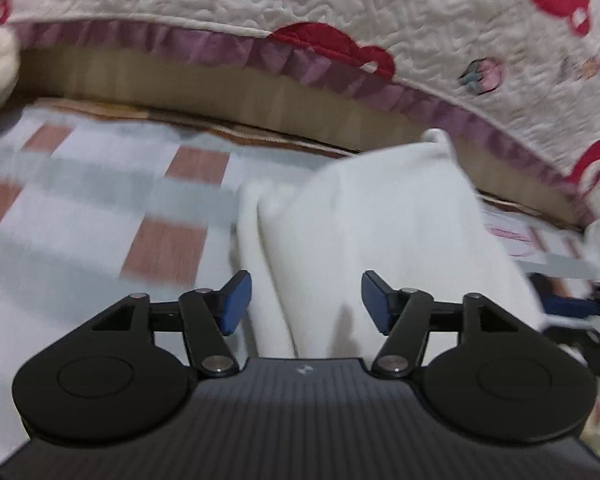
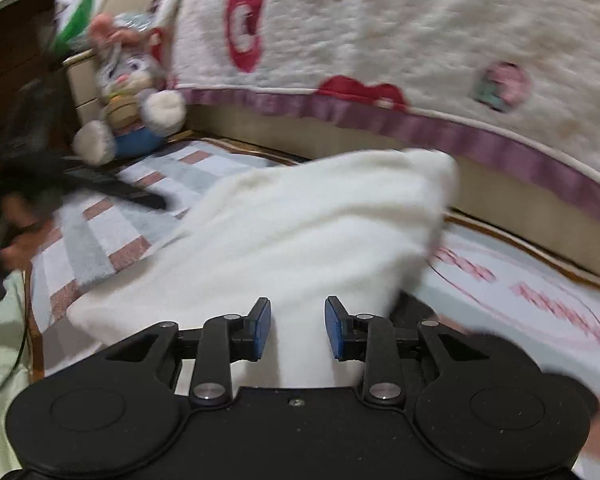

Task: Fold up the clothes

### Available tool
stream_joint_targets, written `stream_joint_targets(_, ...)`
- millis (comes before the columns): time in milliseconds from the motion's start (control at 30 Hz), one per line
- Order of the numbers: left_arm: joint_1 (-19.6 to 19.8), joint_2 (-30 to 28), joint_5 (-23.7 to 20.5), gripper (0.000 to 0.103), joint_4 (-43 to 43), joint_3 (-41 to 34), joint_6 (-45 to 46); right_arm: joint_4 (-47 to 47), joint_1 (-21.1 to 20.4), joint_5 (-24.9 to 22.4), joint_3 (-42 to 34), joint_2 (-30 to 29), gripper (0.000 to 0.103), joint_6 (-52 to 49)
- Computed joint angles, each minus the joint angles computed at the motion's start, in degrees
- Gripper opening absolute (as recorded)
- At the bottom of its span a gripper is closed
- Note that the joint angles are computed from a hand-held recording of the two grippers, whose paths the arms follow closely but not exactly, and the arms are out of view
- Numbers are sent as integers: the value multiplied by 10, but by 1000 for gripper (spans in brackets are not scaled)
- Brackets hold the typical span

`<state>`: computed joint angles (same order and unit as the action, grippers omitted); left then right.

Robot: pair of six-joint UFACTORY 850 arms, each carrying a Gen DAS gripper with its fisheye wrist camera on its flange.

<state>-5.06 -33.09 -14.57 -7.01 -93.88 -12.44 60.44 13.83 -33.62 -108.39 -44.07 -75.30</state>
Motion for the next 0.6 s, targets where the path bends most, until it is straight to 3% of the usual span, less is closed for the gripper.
stream_joint_targets(67, -1, -62, -34, 65, 63, -83, -53, 3, 6, 0, -20, -17, 36, -14)
stream_joint_targets(133, 3, -93, -59, 64, 50, -128, -41, 0, 8, -11, -43, -33, 38, -12)
stream_joint_targets(167, 5, -110, -73, 59, 42, -153, -33, 0, 8, -15, -49, -37, 39, -11)
stream_joint_targets(233, 10, -145, -104, 21, 30, -206, -20, 6, 5, -29, -57, -44, 40, -7)
stream_joint_targets(300, 14, -148, -93, 18, 32, -213, -21, 12, 2, -44, -65, -51, 40, -2)
stream_joint_targets(367, 25, -122, -52, 16, 19, -170, -35, 19, -3, -72, -60, -50, 40, -11)
stream_joint_targets(467, 35, -118, -40, 15, 24, -141, -82, 24, -8, -112, -41, -41, 40, -35)
stream_joint_targets(533, 36, -113, -15, 15, -12, -118, -62, 14, -9, -126, -16, -25, 41, -62)
stream_joint_targets(600, 31, -114, -20, 15, 34, -126, -85, 6, -13, -136, -6, -17, 41, -75)
